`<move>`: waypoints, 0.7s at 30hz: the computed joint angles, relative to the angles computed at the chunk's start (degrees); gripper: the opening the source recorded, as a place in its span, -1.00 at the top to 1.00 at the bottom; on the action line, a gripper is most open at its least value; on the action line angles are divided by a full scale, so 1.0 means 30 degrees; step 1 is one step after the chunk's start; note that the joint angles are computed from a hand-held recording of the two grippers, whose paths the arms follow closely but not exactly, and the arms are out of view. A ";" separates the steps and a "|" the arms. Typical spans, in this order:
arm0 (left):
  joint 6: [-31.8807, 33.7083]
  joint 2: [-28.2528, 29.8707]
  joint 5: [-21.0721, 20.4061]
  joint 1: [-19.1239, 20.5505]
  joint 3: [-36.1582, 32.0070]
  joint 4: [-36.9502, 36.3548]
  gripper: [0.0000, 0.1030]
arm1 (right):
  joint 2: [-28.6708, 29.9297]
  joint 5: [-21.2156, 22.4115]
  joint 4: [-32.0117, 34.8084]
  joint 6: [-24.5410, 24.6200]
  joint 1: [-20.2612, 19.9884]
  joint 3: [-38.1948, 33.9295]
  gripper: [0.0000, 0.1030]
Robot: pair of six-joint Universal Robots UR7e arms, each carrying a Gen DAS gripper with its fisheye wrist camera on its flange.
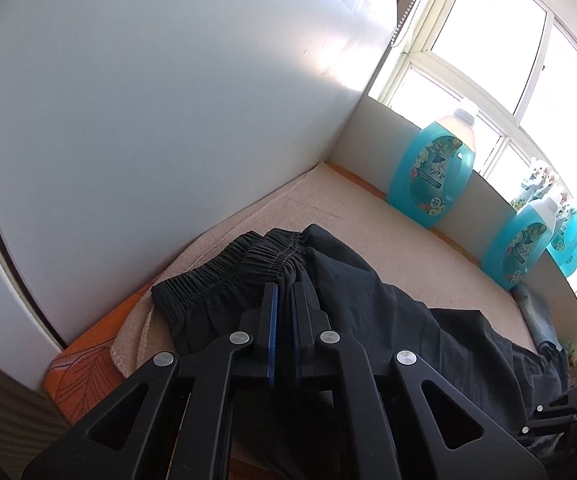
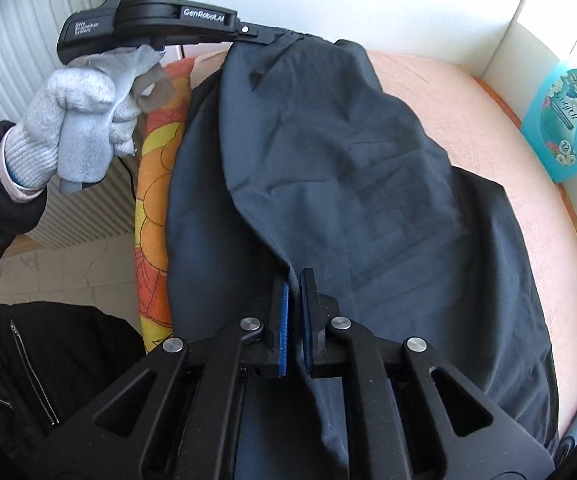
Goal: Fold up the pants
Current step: 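Lower the folded pants onto the bed and open both tools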
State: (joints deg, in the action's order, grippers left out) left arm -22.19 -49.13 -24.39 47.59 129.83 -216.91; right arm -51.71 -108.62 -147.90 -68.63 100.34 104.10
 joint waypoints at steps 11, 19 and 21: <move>-0.1250 -0.1181 0.2247 -0.0567 0.1367 0.1816 0.93 | -0.0950 0.1927 0.1310 0.0531 0.0169 0.0604 0.92; -0.4972 -0.1978 0.2055 -0.0258 0.2066 0.6385 0.92 | 0.0046 0.1932 0.1530 0.2005 -0.0468 0.0055 0.92; -0.5750 -0.2283 0.2033 -0.0433 0.2125 0.7568 0.81 | -0.0290 0.2493 0.1555 0.2658 -0.0792 0.0062 0.90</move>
State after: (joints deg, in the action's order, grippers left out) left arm -39.43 -55.98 -18.29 46.29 136.21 -194.21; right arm -52.58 -101.14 -143.23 -60.66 97.97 104.28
